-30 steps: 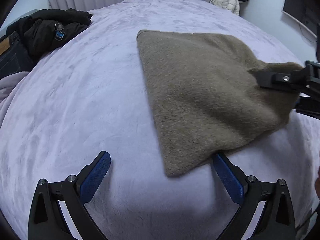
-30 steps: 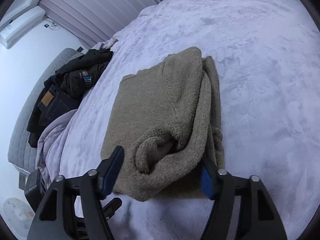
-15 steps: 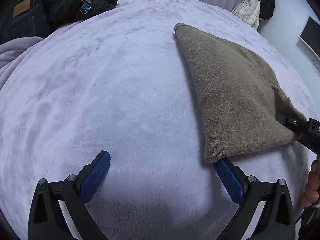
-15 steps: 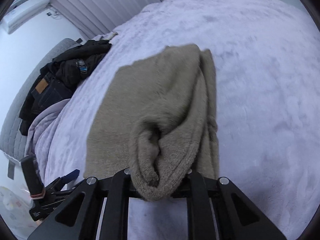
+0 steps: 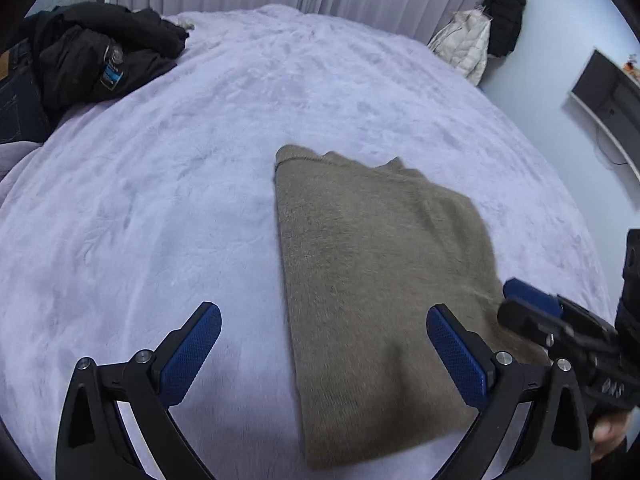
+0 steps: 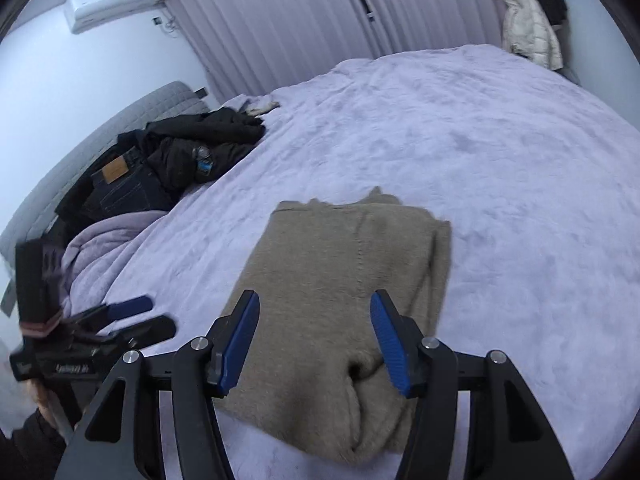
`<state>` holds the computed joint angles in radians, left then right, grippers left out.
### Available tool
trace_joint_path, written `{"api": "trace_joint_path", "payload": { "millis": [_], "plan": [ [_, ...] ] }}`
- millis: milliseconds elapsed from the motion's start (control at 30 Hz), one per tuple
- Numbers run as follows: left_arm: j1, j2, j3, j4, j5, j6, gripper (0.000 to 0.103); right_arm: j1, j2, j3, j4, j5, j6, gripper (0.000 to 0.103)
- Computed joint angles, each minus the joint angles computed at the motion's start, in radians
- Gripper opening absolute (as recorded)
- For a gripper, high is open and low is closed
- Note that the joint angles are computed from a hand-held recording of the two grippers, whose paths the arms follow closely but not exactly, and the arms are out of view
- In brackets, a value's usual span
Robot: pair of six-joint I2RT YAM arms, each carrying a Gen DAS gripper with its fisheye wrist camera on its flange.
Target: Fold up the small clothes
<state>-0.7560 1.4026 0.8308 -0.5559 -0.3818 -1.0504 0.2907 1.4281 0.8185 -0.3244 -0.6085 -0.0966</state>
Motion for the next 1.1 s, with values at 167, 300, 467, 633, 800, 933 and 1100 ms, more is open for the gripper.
{"api": "trace_joint_path", "payload": {
  "millis": [167,300,467,633,800,933,1100],
  "plan": [
    [0.105,0.151,-0.092,0.174,0.160,0.027,0.103,-0.047,0.225,0.049,0.020,0.029,-0.094,0.047],
    [0.092,0.064,-0.110,0.159,0.124,0.016,0.103,-0.134,0.170,0.074,-0.037,-0.031,-0.098,0.056],
    [0.051,0.156,0.011,0.138,0.123,0.037,0.103,-0.085,0.306,0.254,-0.006,0.126,-0.059,0.075],
    [-0.083,0.222,0.136,0.106,0.050,-0.022,0.103,-0.018,0.517,0.484,-0.112,0.123,-0.056,0.026],
    [-0.150,0.318,0.231,0.126,0.042,-0.019,0.103,0.026,0.500,0.485,-0.052,0.155,-0.146,0.017],
    [-0.170,0.482,0.360,0.048,0.009,0.010,0.103,0.008,0.529,0.505,-0.071,0.143,-0.177,0.017],
    [-0.215,0.577,0.473,-0.046,-0.067,0.006,0.103,0.005,0.558,0.499,-0.040,0.175,-0.199,0.017]
  ]
}}
